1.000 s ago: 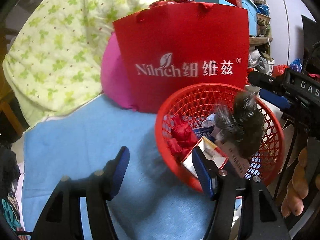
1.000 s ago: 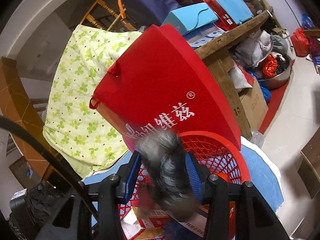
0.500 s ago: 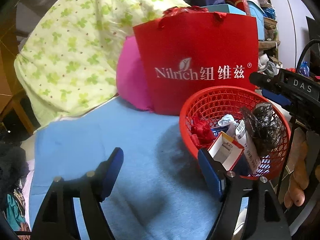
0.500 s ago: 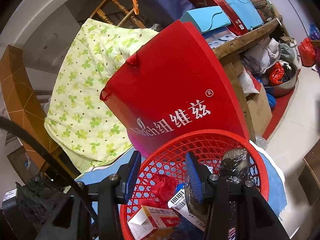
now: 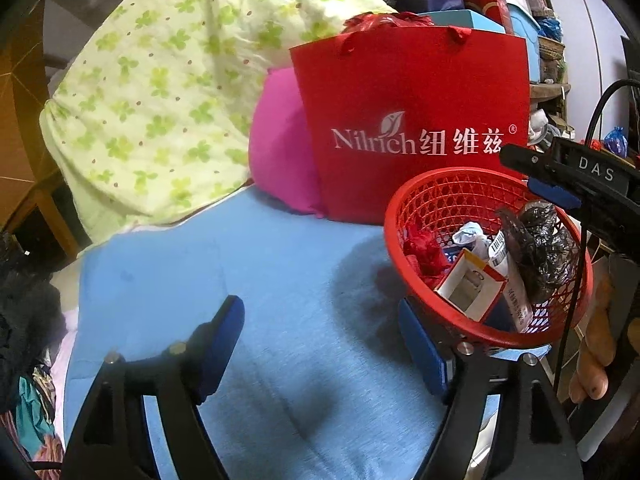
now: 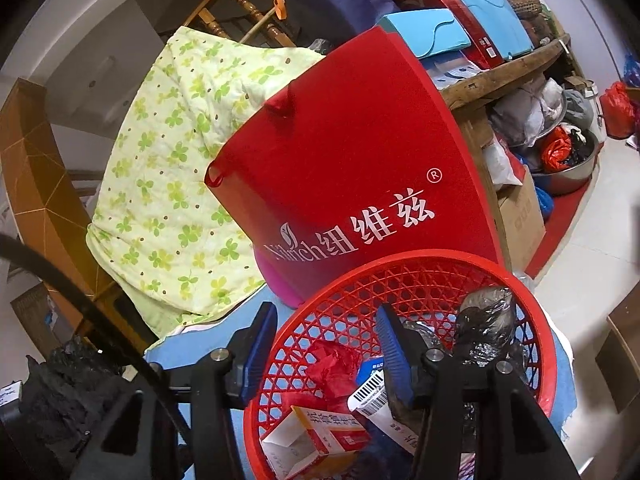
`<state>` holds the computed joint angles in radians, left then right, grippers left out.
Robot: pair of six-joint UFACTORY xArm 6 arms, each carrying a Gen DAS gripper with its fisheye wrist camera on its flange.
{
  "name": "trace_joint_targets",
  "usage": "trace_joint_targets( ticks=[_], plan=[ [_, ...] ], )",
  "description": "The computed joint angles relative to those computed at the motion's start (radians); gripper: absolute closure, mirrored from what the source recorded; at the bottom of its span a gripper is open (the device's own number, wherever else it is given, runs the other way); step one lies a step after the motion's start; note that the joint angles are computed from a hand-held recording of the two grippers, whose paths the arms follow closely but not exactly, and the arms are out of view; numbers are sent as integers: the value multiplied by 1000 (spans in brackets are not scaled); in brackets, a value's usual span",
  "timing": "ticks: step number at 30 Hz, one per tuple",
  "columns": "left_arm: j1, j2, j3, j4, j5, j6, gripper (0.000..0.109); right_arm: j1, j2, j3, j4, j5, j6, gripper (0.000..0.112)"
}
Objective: Collect trash
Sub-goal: 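Withdraw both open tools up and away from the red basket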
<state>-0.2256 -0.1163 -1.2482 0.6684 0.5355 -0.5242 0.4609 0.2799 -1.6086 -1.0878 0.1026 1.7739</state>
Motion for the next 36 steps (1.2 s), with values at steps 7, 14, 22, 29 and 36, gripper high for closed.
trace_joint_targets(
  ticks=[7, 14, 22, 29, 36],
  plan=[
    [15, -38, 26, 12, 5, -12, 28, 16, 11, -15, 35, 27, -50, 57],
    [41, -87, 58, 3, -3, -5, 28, 36, 25, -36, 57, 70, -93, 57],
    [72, -153, 97, -14, -16, 2, 28, 65, 34, -64, 32, 129, -100, 52],
    [99, -206, 129, -30, -31, 19, 28, 96, 38, -88, -34, 185, -88, 52],
    [121, -253, 154, -20, -41, 1, 20, 129, 37, -105, -129, 228, -53, 51]
  ],
)
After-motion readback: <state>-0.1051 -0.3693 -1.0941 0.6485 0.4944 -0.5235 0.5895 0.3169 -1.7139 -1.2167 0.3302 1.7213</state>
